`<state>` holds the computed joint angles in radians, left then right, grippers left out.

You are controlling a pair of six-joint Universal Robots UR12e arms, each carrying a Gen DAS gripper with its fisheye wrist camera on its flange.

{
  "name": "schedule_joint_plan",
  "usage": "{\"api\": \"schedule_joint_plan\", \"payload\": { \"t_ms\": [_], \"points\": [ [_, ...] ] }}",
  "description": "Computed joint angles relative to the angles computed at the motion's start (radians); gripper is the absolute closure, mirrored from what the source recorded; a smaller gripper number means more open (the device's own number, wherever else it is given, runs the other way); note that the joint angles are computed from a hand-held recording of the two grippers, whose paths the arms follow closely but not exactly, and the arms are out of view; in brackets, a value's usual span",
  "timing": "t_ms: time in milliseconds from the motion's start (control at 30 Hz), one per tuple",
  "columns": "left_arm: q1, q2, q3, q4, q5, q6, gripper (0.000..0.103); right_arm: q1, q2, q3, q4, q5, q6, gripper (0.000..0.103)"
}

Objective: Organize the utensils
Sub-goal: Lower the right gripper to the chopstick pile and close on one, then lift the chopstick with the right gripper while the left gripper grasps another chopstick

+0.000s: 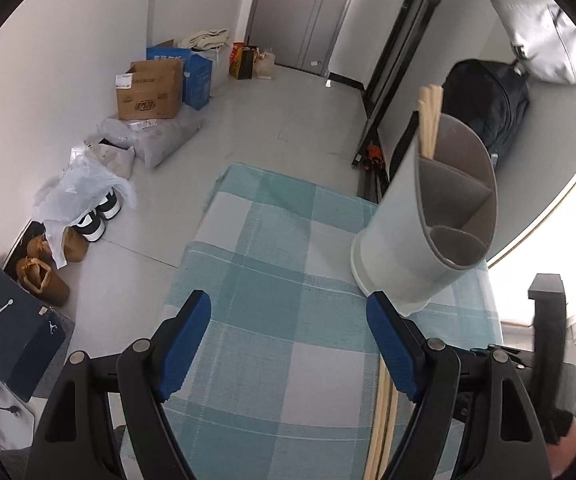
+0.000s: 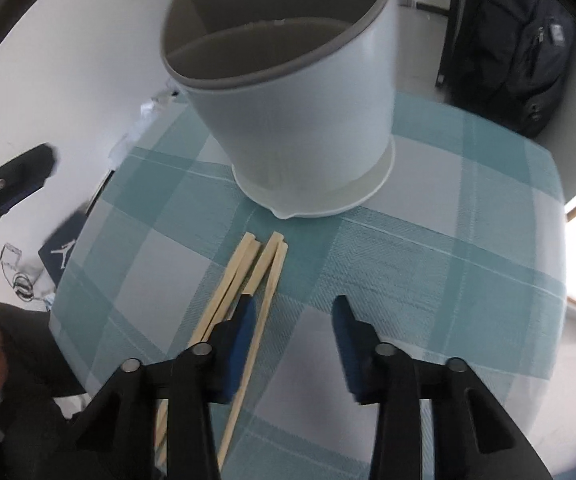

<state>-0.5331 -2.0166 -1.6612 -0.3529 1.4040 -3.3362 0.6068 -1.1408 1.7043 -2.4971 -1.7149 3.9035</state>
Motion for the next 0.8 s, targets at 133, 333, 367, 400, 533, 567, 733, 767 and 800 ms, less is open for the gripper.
{"api": "schedule_joint_plan", "payload": {
  "t_ms": [133, 333, 367, 400, 533, 567, 733, 767, 800],
  "points": [
    [0.013, 0.001, -0.002, -0.001, -0.015, -0.02, 0.026, -0.001, 0.018, -0.028, 0.035, -0.017, -0.012, 0.066],
    [0.024, -0.008, 0.01, -0.031, -0.042, -0.046, 0.026, 0.004, 0.031, -0.059, 0.091, -0.055, 0.033, 0.088],
    [0.025, -0.007, 0.009, -0.033, -0.045, -0.047, 0.026, 0.006, 0.032, -0.064, 0.107, -0.069, 0.042, 0.095],
    [0.025, -0.007, 0.009, -0.034, -0.045, -0.047, 0.026, 0.007, 0.032, -0.064, 0.106, -0.071, 0.042, 0.096],
    [0.025, -0.007, 0.012, -0.044, -0.05, -0.044, 0.027, 0.001, 0.02, -0.041, 0.072, -0.058, 0.062, 0.099],
    [0.027, -0.007, 0.013, -0.049, -0.052, -0.038, 0.026, -0.002, 0.014, -0.028, 0.05, -0.052, 0.073, 0.099],
    [0.012, -0.015, 0.028, -0.118, -0.035, 0.017, 0.026, -0.011, -0.022, 0.046, -0.094, -0.048, 0.141, 0.099],
    [0.009, -0.015, 0.03, -0.135, -0.033, 0.033, 0.027, -0.012, -0.029, 0.065, -0.139, -0.05, 0.155, 0.099],
    [0.007, -0.015, 0.031, -0.142, -0.033, 0.045, 0.027, -0.014, -0.039, 0.088, -0.196, -0.048, 0.173, 0.099]
  ]
}}
